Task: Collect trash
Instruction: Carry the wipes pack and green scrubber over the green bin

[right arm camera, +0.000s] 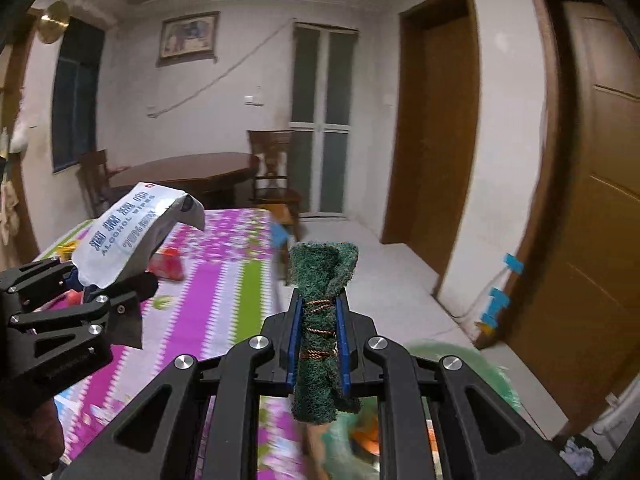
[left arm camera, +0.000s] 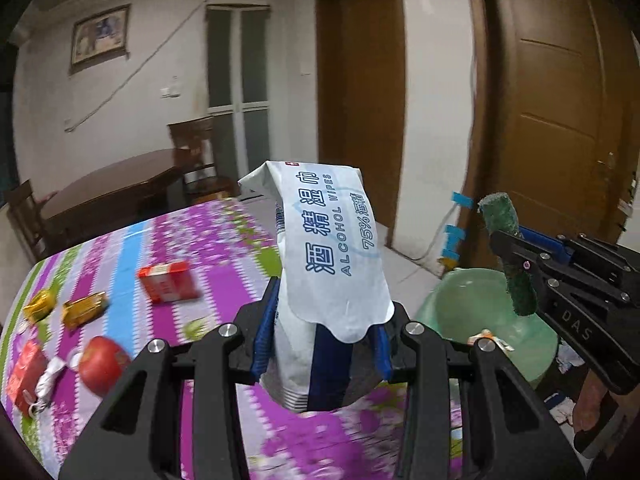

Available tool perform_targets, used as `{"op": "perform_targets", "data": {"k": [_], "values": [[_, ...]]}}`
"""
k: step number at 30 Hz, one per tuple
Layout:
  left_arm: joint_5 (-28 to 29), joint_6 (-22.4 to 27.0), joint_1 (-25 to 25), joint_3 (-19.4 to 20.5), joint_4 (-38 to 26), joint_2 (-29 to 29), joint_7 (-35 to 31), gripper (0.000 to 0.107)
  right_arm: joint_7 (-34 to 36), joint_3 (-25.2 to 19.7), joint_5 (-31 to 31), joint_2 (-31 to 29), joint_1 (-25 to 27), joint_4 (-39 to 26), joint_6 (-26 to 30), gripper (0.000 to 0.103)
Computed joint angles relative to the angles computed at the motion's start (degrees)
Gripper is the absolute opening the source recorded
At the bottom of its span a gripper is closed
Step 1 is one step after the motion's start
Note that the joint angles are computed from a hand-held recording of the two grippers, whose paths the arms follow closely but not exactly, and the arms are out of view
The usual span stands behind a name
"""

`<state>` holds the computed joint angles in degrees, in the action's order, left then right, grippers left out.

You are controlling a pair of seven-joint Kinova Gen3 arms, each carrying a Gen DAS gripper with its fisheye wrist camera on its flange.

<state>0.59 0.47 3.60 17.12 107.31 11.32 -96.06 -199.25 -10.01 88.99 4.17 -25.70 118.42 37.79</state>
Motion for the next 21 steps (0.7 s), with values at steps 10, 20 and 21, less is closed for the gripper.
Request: {"op": "perform_targets", "data": {"k": [10,20,21], "values": [[-0.58,2.29,8.31,-2.18,-5.08,4.94,-0.81,0.039,-3.16,3.85,2.12,-5.39,8.0,9.09,-6.06,0.015],[0.25,7.75,13.91,-2.62,-10.75,9.83,-3.5,0.039,-0.99,7.76,1.85,-4.14,15.98,11.14,-14.52,0.015],[0.27,8.31,14.95,-3.28,-11.31,10.19,-3.39,0.039,-0.19,7.69,1.02,-3.55,16.29,10.67,-14.74,0.015]]}}
